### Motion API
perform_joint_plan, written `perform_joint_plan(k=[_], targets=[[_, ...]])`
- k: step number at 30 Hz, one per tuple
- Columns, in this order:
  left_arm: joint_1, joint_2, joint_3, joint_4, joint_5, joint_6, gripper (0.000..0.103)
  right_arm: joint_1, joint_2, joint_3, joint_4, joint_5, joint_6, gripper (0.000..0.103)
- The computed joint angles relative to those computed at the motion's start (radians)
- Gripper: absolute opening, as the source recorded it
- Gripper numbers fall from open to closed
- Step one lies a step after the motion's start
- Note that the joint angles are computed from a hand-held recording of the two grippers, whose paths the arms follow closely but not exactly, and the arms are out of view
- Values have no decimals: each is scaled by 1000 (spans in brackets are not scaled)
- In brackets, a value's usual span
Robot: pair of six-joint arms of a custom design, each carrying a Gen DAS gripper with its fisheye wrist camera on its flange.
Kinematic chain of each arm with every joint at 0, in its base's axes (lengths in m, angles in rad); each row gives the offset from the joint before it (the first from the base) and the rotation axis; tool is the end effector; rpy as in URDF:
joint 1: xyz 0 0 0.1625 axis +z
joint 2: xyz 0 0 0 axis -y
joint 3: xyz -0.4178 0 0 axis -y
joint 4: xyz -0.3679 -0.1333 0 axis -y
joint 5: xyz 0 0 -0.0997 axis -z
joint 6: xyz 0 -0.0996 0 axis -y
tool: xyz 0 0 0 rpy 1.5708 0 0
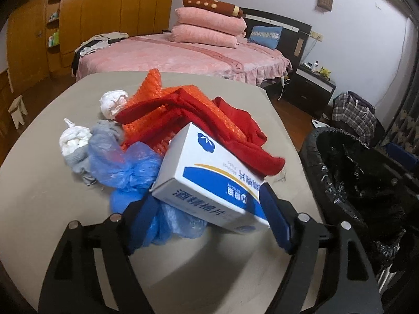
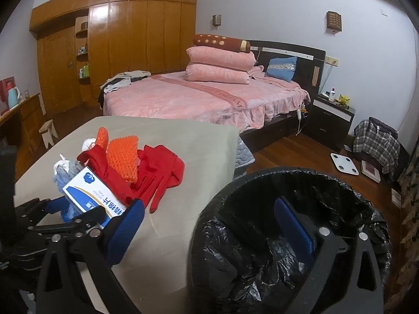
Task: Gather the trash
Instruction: 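Reach the left gripper to the white tissue box and grasp it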
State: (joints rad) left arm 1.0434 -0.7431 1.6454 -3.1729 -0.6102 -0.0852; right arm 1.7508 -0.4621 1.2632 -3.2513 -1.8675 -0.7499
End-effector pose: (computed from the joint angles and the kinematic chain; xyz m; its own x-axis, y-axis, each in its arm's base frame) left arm -0.1408 -0.6687 0.1770 -0.7908 -0.2234 -0.5698 0.3189 0.6444 -0.6951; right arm 0.2398 -0.7359 0.1006 -0.6402 -0.3907 0.6615 -0.7523 0.4934 -0.4367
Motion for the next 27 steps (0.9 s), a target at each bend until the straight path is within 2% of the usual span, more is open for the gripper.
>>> perform_joint_plan(k=[1,5,8,14,20,22,23,27], targets=[[2,1,-3,3,-6,-5,63,0,-1,0,-2,0,-2,97],[-1,-12,22,-77,-42,22,48,0,-3,0,-3,-3,0,97],[-16,-15,29,-114,-35,58,41,1,-5,3,1,1,-1,97],[-24,-5,24,-127,-36,77,40,6,-8,14,-8,9,-9,97],[-11,18,-28,-97,-44,89,48,3,-11,8,-17,0,1,97],[-7,24,-43,-81,-63,88,46,0,-13,6,-19,0,2,97],[-5,30,-54,-69,-69,89,38,-1,-13,5,-19,-1,4,97],[-8,44,-68,-69,-93,105,34,-6,-15,-1,-17,-5,13,97]])
